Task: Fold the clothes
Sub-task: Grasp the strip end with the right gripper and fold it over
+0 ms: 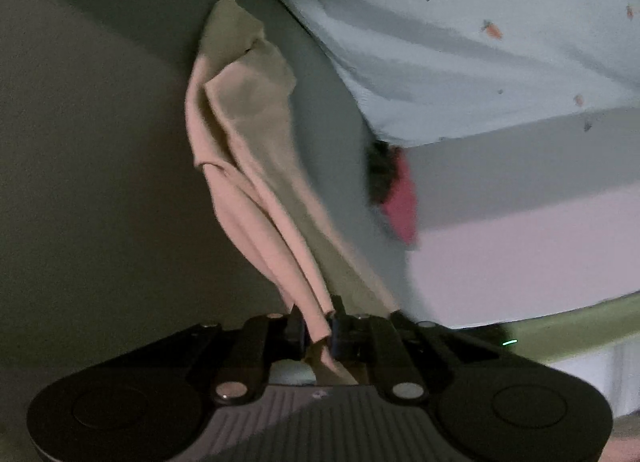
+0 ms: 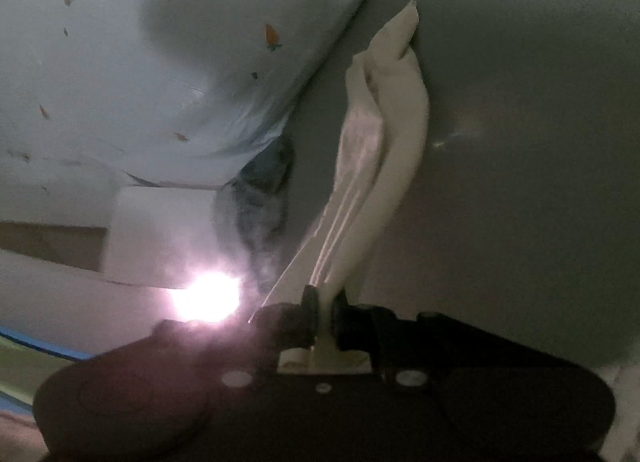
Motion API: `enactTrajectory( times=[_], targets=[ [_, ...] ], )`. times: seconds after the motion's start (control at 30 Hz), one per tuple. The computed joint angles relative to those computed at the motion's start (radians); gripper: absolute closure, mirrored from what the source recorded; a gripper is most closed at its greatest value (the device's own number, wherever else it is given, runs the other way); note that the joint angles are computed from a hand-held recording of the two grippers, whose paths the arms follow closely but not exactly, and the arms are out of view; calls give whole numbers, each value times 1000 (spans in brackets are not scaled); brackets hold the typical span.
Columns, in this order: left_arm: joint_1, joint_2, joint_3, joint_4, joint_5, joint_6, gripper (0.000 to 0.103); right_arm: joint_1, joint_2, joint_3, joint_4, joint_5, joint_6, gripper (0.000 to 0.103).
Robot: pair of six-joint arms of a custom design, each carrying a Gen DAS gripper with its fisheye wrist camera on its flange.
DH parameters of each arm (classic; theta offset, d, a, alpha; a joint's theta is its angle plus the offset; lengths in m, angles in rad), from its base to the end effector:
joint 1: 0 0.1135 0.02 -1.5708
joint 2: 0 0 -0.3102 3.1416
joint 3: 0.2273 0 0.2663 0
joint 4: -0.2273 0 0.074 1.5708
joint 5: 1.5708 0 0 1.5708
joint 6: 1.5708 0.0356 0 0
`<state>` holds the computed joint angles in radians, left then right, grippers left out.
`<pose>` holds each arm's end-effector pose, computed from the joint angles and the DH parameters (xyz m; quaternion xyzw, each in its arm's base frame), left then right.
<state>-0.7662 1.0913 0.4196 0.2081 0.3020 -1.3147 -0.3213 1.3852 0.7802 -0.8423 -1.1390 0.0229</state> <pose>0.1468 -0.1560 0.2259 -0.1516 0.8310 -0.5131 0.1525 0.2201 -0.0392 0.2319 0.1112 0.8338 0.5245 0.1314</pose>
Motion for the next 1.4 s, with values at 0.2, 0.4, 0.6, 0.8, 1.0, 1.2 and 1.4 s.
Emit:
enactTrajectory(
  times=[0.2,0.4,0.6,0.8,1.0,1.2,1.4],
  targets=[
    [55,84,-145,295,72,-247,92,-61,62,-13,-145,-24,-53,95],
    [147,158,-31,248,141,-97,92,4,88,70,-22,-27,27,95],
    [275,367,139,345,215,17,91,57,198,189,306,-41,334,95],
    [398,660,476,205,190,161,86,198,511,523,555,138,571,91],
    [431,832,777,-96,70,360,39,272,795,869,437,341,661,80],
    [442,818,759,-167,-3,426,34,264,744,710,611,389,693,56],
    [418,864,790,-219,21,449,31,229,708,666,656,433,665,43]
  ],
)
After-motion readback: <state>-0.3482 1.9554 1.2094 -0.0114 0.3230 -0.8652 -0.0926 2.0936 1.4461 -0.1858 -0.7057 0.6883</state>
